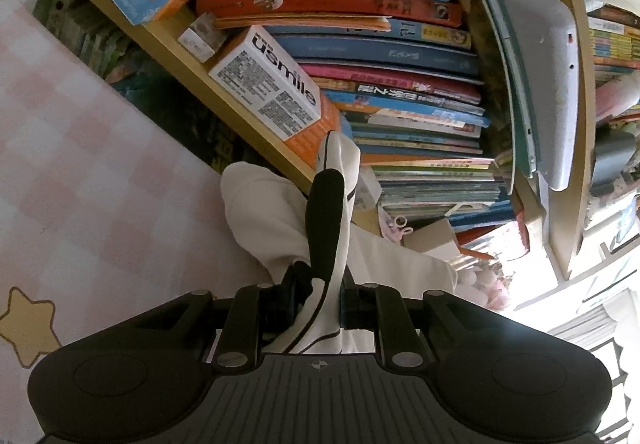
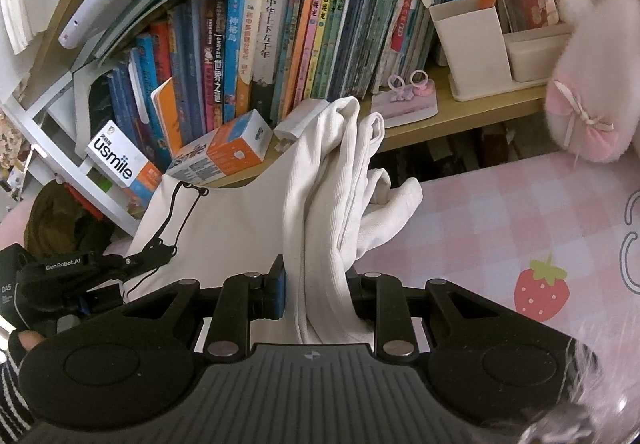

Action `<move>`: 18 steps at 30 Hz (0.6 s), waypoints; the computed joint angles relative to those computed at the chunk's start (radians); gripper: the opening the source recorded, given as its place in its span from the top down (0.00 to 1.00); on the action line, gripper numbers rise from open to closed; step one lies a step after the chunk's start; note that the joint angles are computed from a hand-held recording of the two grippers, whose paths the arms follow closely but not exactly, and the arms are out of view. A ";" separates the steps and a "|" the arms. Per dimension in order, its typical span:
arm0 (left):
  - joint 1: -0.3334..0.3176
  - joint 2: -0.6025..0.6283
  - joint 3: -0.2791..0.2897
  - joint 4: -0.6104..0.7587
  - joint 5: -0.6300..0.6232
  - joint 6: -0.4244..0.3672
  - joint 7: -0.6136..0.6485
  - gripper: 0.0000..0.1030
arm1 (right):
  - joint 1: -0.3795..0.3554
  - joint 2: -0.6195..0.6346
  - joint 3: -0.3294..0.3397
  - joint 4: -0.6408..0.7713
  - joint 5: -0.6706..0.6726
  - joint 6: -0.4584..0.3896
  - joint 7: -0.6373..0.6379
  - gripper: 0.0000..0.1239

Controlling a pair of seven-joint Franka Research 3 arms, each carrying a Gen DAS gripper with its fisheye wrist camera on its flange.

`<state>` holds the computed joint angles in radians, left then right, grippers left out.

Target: Fold clothes

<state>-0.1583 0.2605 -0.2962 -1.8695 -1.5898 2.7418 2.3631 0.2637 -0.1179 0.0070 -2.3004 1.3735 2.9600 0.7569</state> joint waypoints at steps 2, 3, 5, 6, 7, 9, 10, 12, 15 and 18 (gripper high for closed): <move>0.002 0.008 -0.001 0.005 -0.012 -0.002 0.010 0.84 | 0.000 0.008 -0.001 0.005 0.010 0.003 -0.009 0.82; 0.003 0.012 -0.001 0.007 -0.021 -0.003 0.016 0.84 | 0.000 0.012 -0.002 0.010 0.024 0.003 -0.021 0.82; 0.005 0.016 -0.001 0.009 -0.046 -0.004 0.028 0.84 | -0.003 0.022 -0.001 0.018 0.050 0.002 -0.044 0.82; 0.004 0.018 0.000 0.009 -0.051 -0.004 0.028 0.84 | -0.005 0.027 0.000 0.021 0.056 0.000 -0.047 0.81; 0.003 0.022 0.002 0.010 -0.049 -0.004 0.026 0.84 | -0.008 0.033 0.001 0.024 0.060 -0.001 -0.050 0.81; -0.001 0.031 0.004 0.011 -0.028 0.000 0.015 0.84 | -0.015 0.047 0.004 0.026 0.041 -0.005 -0.021 0.81; -0.003 0.036 0.005 0.011 -0.011 0.006 0.000 0.83 | -0.019 0.055 0.006 0.026 0.020 -0.007 0.008 0.81; 0.004 0.041 -0.001 0.010 -0.028 0.008 0.011 0.83 | -0.025 0.071 0.007 0.028 0.040 -0.010 0.022 0.81; 0.004 0.043 -0.002 0.009 -0.028 0.020 0.009 0.79 | -0.033 0.081 0.011 0.032 0.128 -0.012 -0.018 0.78; 0.000 0.041 -0.001 0.004 -0.005 0.040 -0.008 0.75 | -0.038 0.079 0.017 0.029 0.145 -0.003 -0.010 0.71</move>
